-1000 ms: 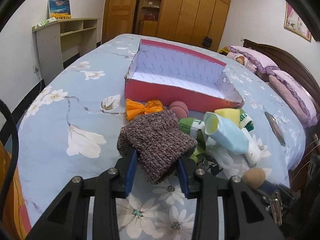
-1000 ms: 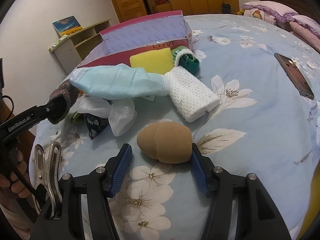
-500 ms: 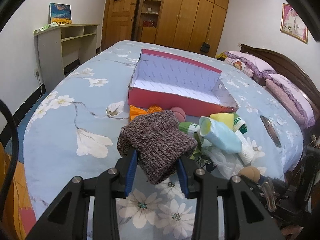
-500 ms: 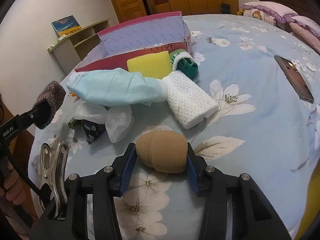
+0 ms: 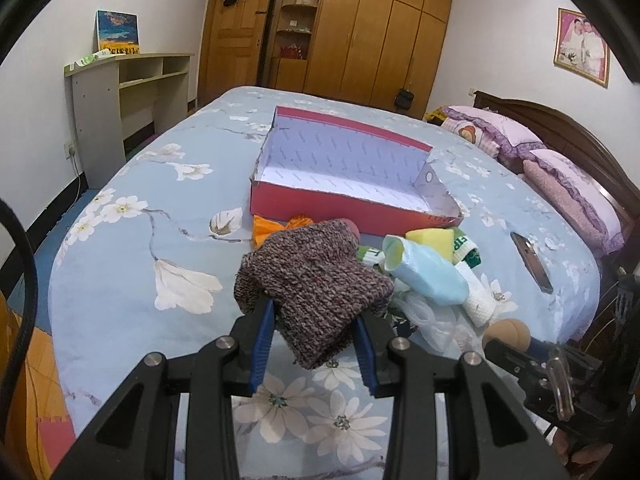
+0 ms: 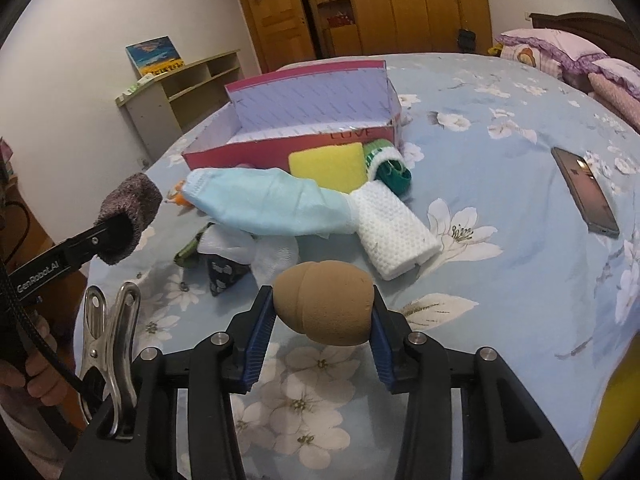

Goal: Organize soft objects
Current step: 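Carry the sock and tan sponge into the pink box and open both tools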

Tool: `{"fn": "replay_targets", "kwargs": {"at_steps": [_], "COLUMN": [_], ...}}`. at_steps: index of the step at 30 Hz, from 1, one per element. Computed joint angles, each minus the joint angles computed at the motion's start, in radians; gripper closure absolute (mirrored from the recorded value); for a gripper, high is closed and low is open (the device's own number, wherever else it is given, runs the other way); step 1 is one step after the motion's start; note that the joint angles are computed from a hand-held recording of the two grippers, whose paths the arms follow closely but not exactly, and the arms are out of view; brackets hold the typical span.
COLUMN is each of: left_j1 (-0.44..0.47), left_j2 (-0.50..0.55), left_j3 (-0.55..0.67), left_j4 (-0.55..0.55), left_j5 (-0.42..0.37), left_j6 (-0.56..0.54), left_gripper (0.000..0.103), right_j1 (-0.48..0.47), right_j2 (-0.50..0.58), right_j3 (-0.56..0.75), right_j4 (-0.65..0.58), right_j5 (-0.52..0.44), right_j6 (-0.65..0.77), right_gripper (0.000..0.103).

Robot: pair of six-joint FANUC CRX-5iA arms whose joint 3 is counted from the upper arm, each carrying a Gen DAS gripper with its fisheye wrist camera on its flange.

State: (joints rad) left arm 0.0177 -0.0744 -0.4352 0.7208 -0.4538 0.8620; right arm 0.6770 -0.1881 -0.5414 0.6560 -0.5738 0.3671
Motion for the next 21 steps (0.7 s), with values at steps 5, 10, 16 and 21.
{"fn": "replay_targets", "kwargs": {"at_steps": [5, 10, 16, 21], "left_j1": [-0.004, -0.014, -0.023, -0.031], "left_j2": [-0.011, -0.015, -0.002, 0.008], "left_j3": [-0.017, -0.014, 0.022, 0.053], "left_j4": [0.056, 0.048, 0.007, -0.023], "left_j5": [0.002, 0.004, 0.000, 0.015], "left_j6": [-0.056, -0.069, -0.043, -0.036], "left_gripper": [0.065, 0.065, 0.065, 0.065], "right_j1": [0.007, 0.009, 0.010, -0.001], "right_j2": [-0.020, -0.017, -0.007, 0.003], "right_j3": [0.001, 0.027, 0.069, 0.101], "right_j4": [-0.022, -0.082, -0.122, -0.145], "right_j5": [0.006, 0.005, -0.022, -0.036], "right_j6": [0.029, 0.103, 0.182, 0.235], "right_gripper": [0.058, 0.058, 0.058, 0.058]}}
